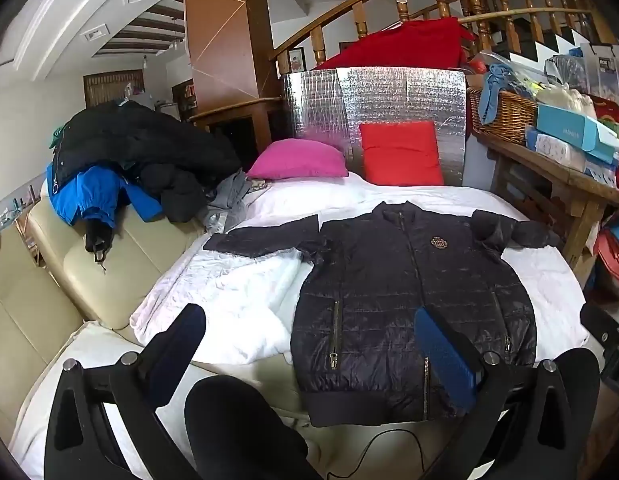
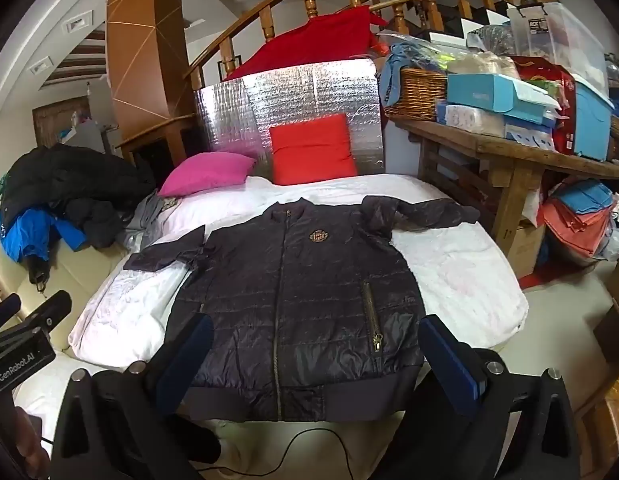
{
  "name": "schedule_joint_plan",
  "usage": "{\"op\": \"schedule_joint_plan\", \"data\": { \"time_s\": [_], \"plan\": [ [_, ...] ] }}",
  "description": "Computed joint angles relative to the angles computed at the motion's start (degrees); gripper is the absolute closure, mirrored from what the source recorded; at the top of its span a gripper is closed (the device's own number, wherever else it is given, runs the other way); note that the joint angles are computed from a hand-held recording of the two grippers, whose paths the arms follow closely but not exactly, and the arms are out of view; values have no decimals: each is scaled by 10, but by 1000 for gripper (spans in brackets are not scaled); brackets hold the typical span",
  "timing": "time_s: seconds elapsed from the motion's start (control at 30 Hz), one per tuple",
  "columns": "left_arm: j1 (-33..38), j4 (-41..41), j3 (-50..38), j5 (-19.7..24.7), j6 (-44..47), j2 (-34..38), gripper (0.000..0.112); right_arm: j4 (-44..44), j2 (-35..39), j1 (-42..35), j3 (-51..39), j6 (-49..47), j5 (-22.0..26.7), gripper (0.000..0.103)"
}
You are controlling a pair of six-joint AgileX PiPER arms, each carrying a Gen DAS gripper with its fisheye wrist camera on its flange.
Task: Fold large clothes
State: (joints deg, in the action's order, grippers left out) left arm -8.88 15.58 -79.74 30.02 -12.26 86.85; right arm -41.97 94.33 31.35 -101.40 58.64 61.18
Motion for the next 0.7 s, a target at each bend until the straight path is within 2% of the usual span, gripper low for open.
{"op": "schedule_joint_plan", "data": {
  "time_s": [0.03, 0.1, 0.13, 0.2, 0.27, 0.33, 0.7],
  "plan": [
    [-14, 35, -12, 14, -16, 7, 9, -4, 0, 1, 1, 3, 0, 0],
    [-21, 48, -21, 20, -33, 14, 9, -12, 0, 4, 1, 11, 1, 0],
    [-24, 53, -20, 15, -40, 17, 9, -3, -19, -11, 23, 25, -19, 0],
    [-29, 86, 4, 0, -68, 2, 9, 2, -26, -20, 33, 21, -25, 0],
    [-18, 57, 5, -6, -41, 2, 9, 5, -32, -30, 39, 17, -29, 0],
    [-17, 54, 6, -8, -38, 3, 9, -29, -7, -9, 14, 36, -4, 0],
    [-10, 56, 14, -15, -40, 4, 9, -22, -8, -17, 21, 32, -11, 0]
  ]
}}
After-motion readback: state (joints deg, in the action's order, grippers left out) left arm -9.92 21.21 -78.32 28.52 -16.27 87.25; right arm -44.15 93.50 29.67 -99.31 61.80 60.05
